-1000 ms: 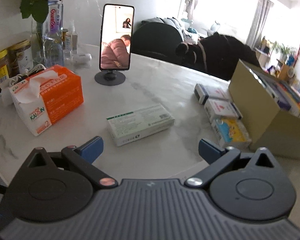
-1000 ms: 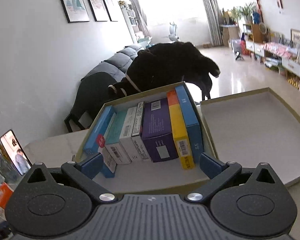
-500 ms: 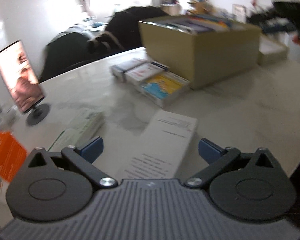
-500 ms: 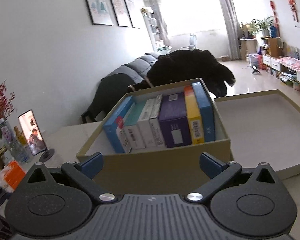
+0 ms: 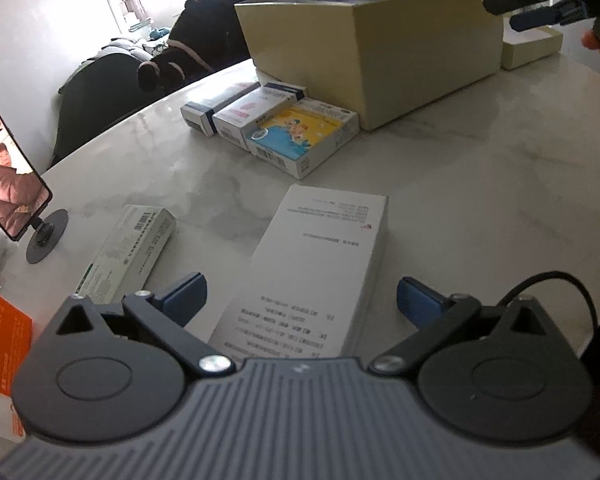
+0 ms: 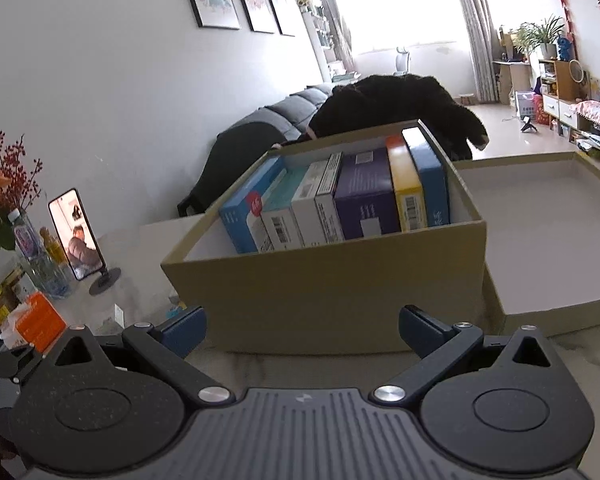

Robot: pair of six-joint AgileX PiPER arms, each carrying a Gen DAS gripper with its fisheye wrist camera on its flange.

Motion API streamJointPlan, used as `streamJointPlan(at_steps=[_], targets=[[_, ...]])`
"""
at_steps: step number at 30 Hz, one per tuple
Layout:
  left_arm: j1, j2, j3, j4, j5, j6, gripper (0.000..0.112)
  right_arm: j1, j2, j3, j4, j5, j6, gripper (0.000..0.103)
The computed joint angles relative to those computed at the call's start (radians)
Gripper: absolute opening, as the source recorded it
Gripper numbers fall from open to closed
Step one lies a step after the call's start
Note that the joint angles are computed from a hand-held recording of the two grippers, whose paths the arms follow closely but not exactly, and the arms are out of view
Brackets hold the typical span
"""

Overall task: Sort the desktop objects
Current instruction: 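Grasp the white paper sheet with the left gripper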

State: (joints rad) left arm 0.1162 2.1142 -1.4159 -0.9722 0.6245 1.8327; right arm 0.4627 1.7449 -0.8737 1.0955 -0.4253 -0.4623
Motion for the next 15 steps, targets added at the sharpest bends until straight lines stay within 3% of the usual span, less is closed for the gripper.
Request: streamJointPlan(at_steps=[5, 13, 15], targets=[[-0.008, 0.017, -0.043, 0.061, 0.021, -0.08, 0.102, -0.014, 0.018, -0.006, -0.058, 0.028, 0.057, 0.102], [-0.007, 0.026, -0.092, 0.105, 0.061, -0.181, 0.073, -0.029, 0.034, -0.017, -0.108, 0.052, 0.109, 0.102], [-0.006, 0.028, -0.094, 0.094, 0.066, -0.177, 0.071, -0.04, 0.034, -0.014, -0.13, 0.06, 0.13, 0.102]])
